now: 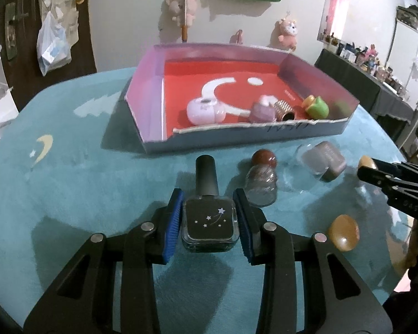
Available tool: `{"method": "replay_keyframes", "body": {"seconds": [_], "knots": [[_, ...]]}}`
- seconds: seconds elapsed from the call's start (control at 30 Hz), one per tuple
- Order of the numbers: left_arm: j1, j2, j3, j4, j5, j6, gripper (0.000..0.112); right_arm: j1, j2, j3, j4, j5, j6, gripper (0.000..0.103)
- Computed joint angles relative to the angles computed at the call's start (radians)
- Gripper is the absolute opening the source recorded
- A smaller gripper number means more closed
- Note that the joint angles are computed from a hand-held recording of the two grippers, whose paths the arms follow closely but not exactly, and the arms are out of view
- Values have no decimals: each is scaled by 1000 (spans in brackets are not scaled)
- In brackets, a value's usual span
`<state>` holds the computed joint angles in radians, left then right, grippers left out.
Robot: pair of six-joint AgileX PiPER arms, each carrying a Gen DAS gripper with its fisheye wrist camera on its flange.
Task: Organize rigid objects
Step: 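Carry the black polish and orange puff over the pink box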
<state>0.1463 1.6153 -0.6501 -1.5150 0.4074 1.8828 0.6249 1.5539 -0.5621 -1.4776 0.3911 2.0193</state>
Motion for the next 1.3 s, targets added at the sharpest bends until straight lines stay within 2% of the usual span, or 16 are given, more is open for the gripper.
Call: {"method": "replay_keyframes", "body": {"seconds": [0.1, 0.2, 0.3, 0.37, 0.5, 0.63, 0.77, 0.87, 1.07, 1.3], "knots": [[0, -40, -7, 26, 27, -27, 34, -1, -26, -5, 0, -3, -18, 40], [-14, -66, -48, 81, 69, -98, 34, -21, -47, -42, 44, -18, -108, 40], [-46, -45, -131, 147, 101, -187, 34, -59, -59, -127, 243, -42, -388, 40], [-83, -4, -216, 240, 112, -287, 34, -105, -43, -199, 380, -84, -588, 40], [-172, 133, -427, 452, 108, -523, 34, -189, 57, -361, 685, -126, -988, 40], [-246, 288, -655, 724, 124, -802, 34, -249, 210, -567, 1031, -61, -1388, 40], [-292, 445, -884, 962, 208, -1047, 34, -317, 368, -797, 1345, 101, -1754, 40], [-310, 525, -1001, 1073, 255, -1159, 34, -336, 457, -917, 1371, 196, -1800, 40], [-324, 634, -1171, 1168, 390, -1259, 34, -345, 599, -1125, 1391, 377, -1856, 40], [-338, 647, -1189, 1217, 394, -1293, 34, -342, 677, -1255, 1380, 487, -1868, 40]]}}
